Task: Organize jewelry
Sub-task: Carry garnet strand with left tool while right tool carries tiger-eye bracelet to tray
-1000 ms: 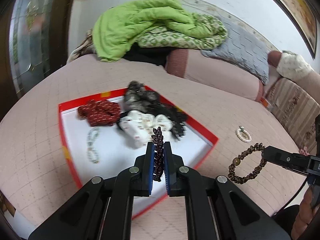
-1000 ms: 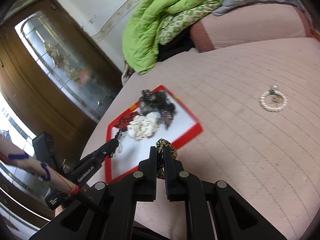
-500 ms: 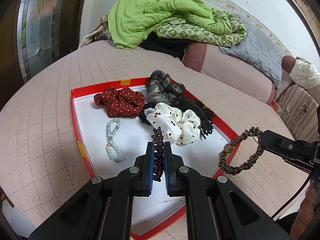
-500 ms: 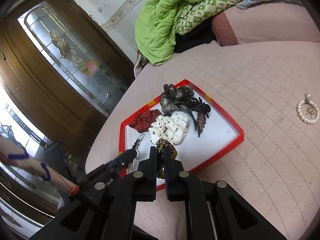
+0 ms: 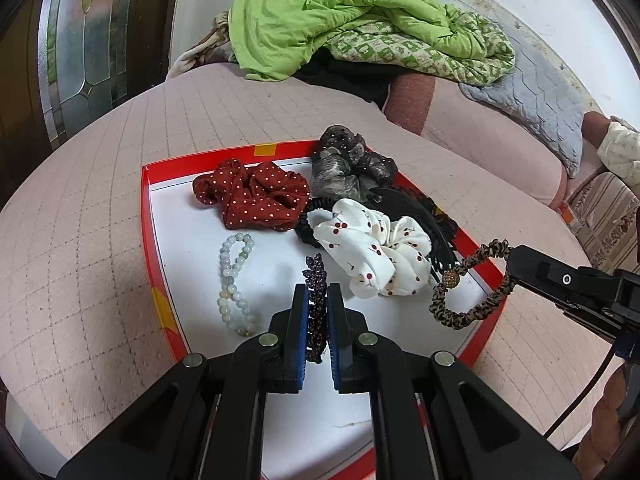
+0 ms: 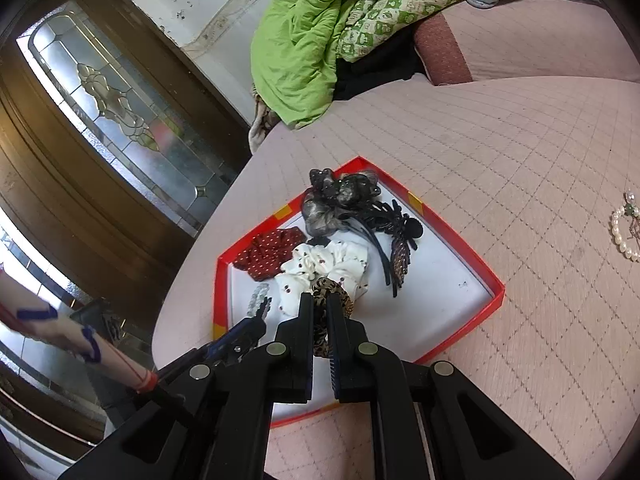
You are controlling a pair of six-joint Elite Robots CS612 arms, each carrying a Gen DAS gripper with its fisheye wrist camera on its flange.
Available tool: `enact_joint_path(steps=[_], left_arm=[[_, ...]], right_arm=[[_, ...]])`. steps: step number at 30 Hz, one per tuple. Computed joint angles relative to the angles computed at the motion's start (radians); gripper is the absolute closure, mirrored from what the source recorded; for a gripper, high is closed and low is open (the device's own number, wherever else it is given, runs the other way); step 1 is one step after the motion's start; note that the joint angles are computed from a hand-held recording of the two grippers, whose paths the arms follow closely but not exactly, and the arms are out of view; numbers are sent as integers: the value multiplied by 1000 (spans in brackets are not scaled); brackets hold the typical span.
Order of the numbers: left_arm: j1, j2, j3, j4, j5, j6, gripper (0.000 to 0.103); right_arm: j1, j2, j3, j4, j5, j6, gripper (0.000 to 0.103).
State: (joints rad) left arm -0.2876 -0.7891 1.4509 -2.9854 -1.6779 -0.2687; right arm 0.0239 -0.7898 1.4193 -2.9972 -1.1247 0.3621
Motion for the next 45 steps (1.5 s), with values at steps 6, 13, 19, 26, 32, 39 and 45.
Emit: enact_joint_path(steps=[6, 13, 19, 26, 32, 39, 45], left_arm=[[3, 11, -23, 30, 6, 0, 94], [2, 18, -36, 44, 3, 8, 94], [1, 28, -52, 64, 2, 14, 94], [3, 32, -63, 84, 5, 10, 94], [3, 36, -73, 96, 5, 13, 94], [3, 39, -77, 103, 9, 12, 94], [3, 42, -81, 110, 14, 10, 94]], right_arm=[[3, 12, -14, 15, -31, 6, 96], [4, 22, -16, 40, -47, 19, 96], [4, 28, -19, 60, -53, 27, 95], [6, 38, -30, 98, -67, 28, 95], [5, 45, -36, 113, -69, 36, 95], [14, 56, -61, 134, -86, 21, 95], [19, 69, -84, 153, -94, 12, 95]])
